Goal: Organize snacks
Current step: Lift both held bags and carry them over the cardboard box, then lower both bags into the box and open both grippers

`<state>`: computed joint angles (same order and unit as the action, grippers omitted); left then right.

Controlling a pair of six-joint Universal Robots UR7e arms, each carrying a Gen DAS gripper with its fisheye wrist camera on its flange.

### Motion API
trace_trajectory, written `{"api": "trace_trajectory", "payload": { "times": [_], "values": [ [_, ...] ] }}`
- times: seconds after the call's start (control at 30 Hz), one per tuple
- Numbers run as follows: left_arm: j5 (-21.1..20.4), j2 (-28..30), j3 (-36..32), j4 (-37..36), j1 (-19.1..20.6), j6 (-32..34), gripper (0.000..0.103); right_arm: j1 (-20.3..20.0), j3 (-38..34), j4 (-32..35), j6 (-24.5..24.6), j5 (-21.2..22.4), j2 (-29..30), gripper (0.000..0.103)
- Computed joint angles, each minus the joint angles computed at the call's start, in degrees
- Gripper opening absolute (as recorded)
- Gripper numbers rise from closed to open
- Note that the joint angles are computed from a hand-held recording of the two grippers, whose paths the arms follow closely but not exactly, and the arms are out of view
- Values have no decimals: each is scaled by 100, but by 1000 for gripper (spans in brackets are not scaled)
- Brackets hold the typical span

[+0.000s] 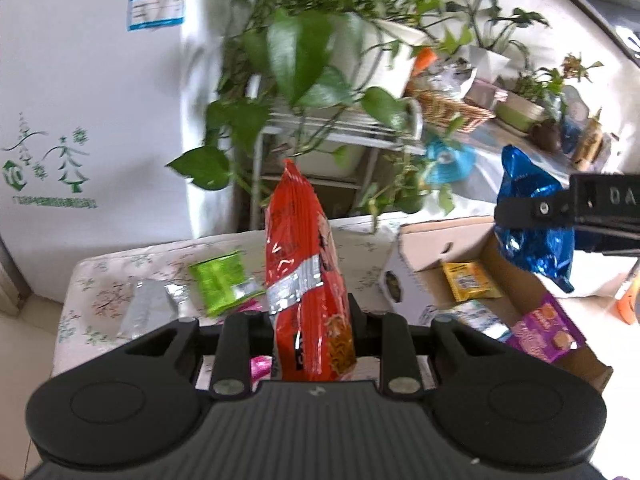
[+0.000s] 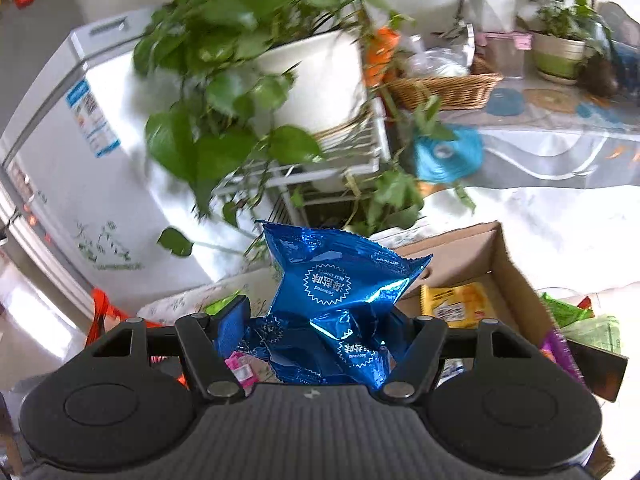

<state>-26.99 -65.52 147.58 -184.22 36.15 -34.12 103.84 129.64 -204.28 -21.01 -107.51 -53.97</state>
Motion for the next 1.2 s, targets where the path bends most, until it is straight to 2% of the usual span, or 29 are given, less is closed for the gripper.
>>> {"api": "trace_trajectory", "payload": {
  "times": [0.2,0.37,0.6,0.87,1.13,1.17,1.2],
  "values": [
    [-330,350,-132,-630,-111,403,25,-169,41,-1,47,162,-327,74],
    [-680,811,-375,-1130,-84,608,25,-290,49,6,200,103,-457,74],
    [-1082,1496,-924,-1468,37,799,25,-404,71,13,325,-30,-557,74],
    [-1336,1996,-1489,-1380,124,935,25,-459,40,83,593,-212,-577,74],
    [-1476,2140,-1859,-675,194,881,26,-538,-51,314,1131,-441,-552,75],
    [-1431,2151,-1886,-584,178,839,28,-546,-65,364,1201,-445,-557,76],
    [-1361,2157,-1904,-504,153,802,39,-558,-65,396,1274,-427,-570,76]
  ]
}}
